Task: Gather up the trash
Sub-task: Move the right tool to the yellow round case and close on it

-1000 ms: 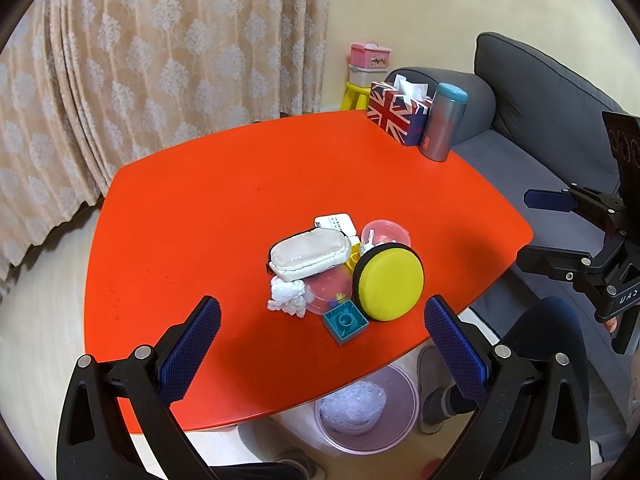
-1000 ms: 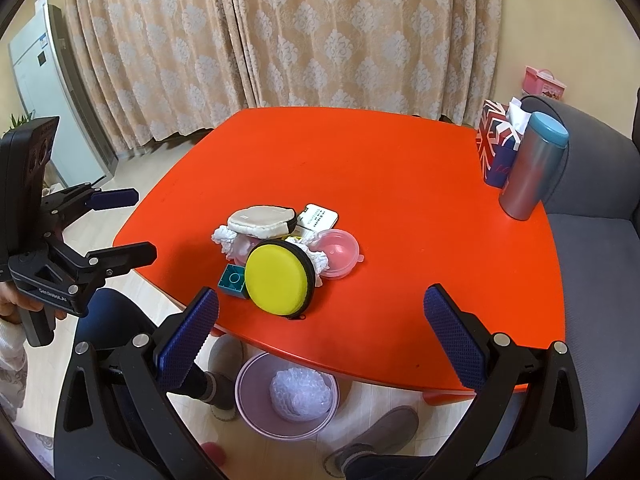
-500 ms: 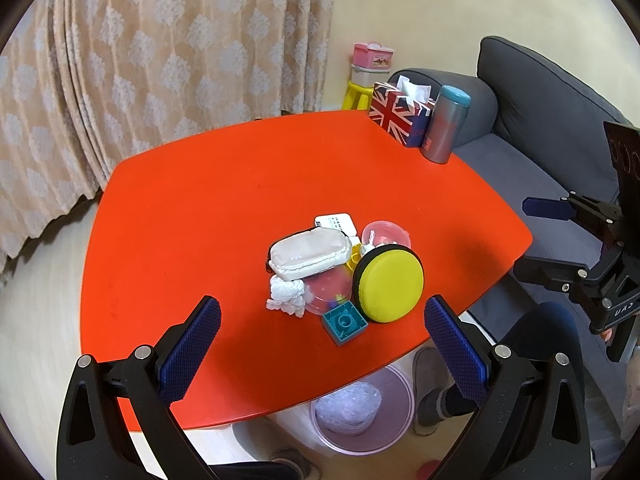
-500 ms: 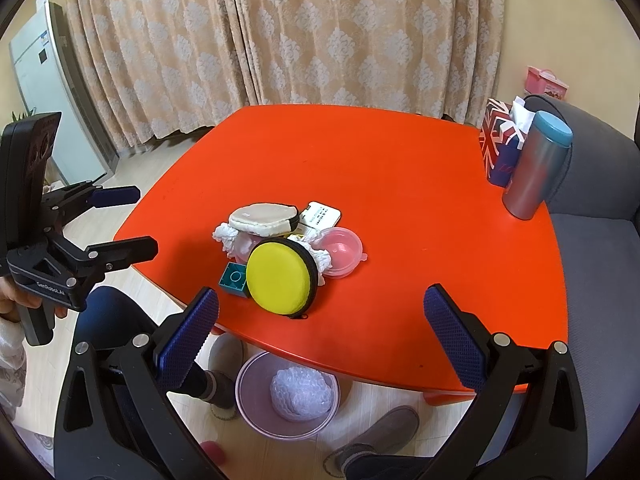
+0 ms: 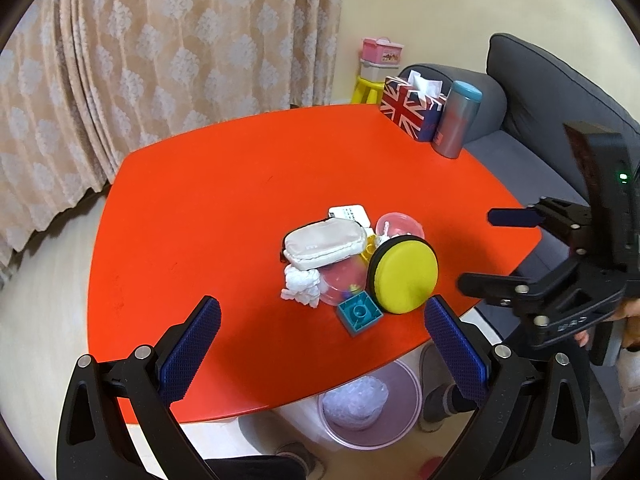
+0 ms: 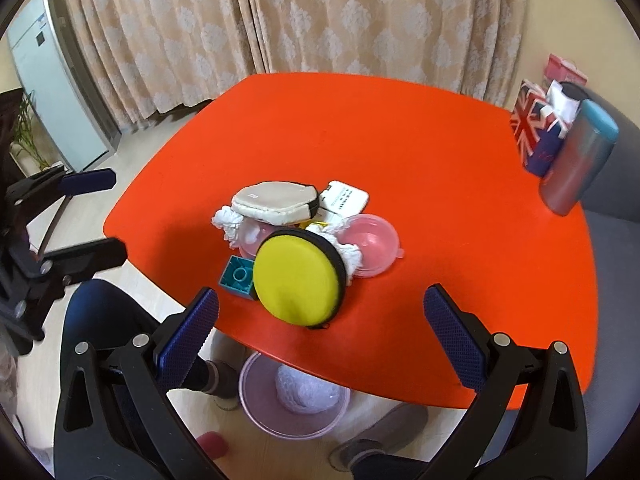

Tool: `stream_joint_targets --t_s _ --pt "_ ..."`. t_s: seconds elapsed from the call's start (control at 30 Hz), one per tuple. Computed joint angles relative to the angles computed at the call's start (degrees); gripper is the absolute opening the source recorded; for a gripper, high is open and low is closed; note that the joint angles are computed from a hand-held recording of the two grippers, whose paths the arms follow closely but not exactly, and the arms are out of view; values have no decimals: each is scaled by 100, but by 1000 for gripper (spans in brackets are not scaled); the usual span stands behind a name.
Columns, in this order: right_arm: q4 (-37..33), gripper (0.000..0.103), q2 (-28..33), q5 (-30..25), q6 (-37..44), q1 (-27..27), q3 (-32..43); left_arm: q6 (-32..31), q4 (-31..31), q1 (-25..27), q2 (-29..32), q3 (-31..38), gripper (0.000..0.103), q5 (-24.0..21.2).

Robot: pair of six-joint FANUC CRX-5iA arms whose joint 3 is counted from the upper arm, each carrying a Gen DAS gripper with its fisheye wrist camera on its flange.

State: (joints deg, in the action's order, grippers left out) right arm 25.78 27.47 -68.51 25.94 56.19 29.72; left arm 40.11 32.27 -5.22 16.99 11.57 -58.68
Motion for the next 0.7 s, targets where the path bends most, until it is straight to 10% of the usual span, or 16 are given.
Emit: stream_joint_targets --t_s 0.6,0.7 --pt "-464 100 1071 -716 -444 -257 1325 37 -4 82 16 -95 97 26" --pt "-518 80 1116 -720 -375 -267 1376 37 9 88 17 -117 97 19"
